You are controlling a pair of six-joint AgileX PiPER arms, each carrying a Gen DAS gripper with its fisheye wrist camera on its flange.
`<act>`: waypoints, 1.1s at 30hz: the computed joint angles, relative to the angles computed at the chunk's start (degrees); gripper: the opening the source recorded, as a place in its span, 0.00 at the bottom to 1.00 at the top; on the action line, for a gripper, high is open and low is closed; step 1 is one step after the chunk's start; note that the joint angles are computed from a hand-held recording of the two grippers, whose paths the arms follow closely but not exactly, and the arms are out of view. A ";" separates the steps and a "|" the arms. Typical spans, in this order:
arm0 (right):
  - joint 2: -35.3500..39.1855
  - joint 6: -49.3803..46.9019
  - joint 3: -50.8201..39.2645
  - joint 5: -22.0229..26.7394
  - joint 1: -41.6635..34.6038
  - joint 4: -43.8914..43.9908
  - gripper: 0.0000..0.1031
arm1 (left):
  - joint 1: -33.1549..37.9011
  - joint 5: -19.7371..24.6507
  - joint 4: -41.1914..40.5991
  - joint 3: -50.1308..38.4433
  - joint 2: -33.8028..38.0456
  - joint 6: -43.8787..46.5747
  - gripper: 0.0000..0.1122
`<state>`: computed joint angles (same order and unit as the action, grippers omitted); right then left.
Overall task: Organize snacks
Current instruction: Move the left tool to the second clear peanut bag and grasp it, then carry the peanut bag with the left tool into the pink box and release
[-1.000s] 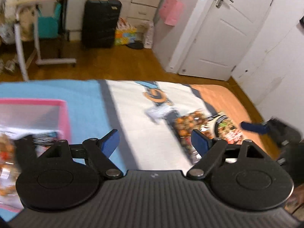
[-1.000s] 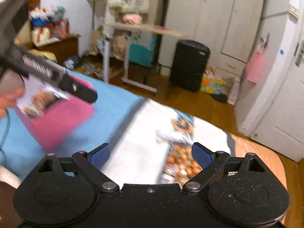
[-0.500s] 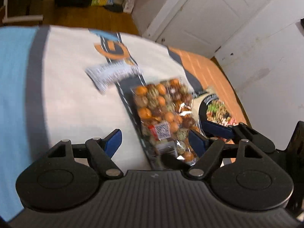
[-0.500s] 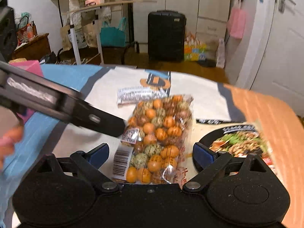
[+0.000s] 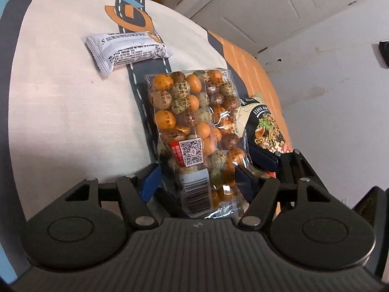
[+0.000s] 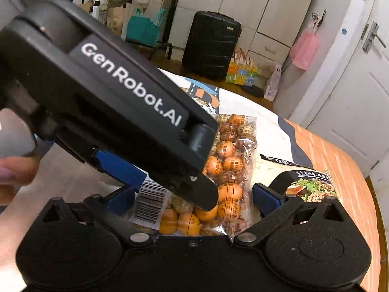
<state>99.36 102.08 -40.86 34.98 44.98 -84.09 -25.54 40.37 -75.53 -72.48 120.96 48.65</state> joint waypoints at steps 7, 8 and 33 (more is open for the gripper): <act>-0.83 -2.43 -0.92 2.06 3.62 5.22 0.86 | -3.84 -6.71 1.90 3.13 -4.74 4.94 0.57; -0.66 -2.71 -1.42 2.74 4.28 6.21 0.85 | -4.00 -6.73 3.88 2.66 -5.05 3.15 0.57; -6.02 -4.10 -15.18 19.85 31.09 28.51 0.82 | -0.43 4.18 39.30 15.46 -34.98 -26.16 0.57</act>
